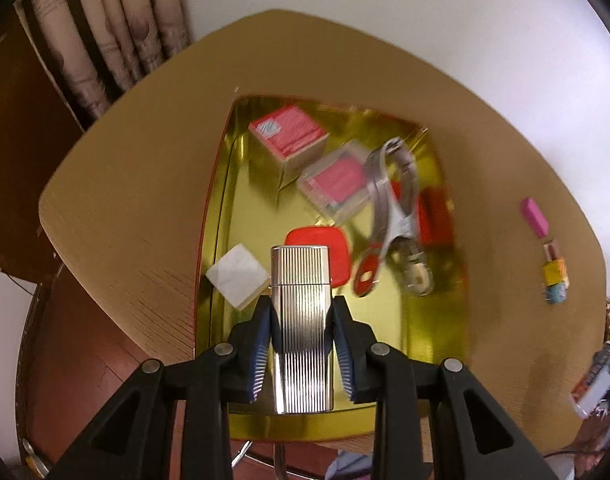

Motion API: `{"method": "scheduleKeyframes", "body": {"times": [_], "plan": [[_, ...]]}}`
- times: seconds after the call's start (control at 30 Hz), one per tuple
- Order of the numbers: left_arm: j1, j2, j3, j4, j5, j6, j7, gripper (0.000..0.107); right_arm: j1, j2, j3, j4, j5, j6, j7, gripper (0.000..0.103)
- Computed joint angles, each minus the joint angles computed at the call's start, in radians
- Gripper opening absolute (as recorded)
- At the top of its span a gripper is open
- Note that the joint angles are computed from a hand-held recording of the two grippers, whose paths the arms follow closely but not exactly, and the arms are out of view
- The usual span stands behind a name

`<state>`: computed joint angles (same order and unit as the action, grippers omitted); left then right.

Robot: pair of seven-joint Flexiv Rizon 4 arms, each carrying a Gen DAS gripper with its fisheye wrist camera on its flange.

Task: Organize rigid objects
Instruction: 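Lower the lighter into the tin and open the left gripper while the right gripper carries the case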

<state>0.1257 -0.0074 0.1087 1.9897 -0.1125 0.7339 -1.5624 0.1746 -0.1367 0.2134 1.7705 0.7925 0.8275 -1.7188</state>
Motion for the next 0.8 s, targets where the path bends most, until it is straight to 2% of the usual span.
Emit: {"method": "scheduleKeyframes", "body": {"times": [0.33,0.43,0.6,0.7,0.73,0.8], "plan": [[-0.006,-0.029,-0.002,0.076,-0.055,0.106,0.054,0.030,0.080,-0.050,0.042,-0.106,-0.066,-0.013,0.040,0.059],[-0.006,-0.007,0.002,0.112,-0.101,0.158,0.070,0.031,0.102,-0.075,0.057,-0.148,-0.088,-0.022,0.050,0.059],[-0.004,0.069,0.021,0.197,-0.191,0.252,0.077,0.033,0.141,-0.172,0.089,-0.296,-0.106,-0.072,0.065,0.059],[0.007,0.142,0.035,0.246,-0.160,0.292,0.025,0.034,0.164,-0.255,0.115,-0.425,-0.106,-0.118,0.083,0.059],[0.012,0.179,0.038,0.279,-0.138,0.334,-0.014,0.034,0.172,-0.280,0.122,-0.463,-0.110,-0.130,0.092,0.059],[0.043,0.243,0.032,0.335,-0.047,0.402,-0.106,0.037,0.201,-0.358,0.133,-0.570,-0.131,-0.178,0.130,0.059]]}}
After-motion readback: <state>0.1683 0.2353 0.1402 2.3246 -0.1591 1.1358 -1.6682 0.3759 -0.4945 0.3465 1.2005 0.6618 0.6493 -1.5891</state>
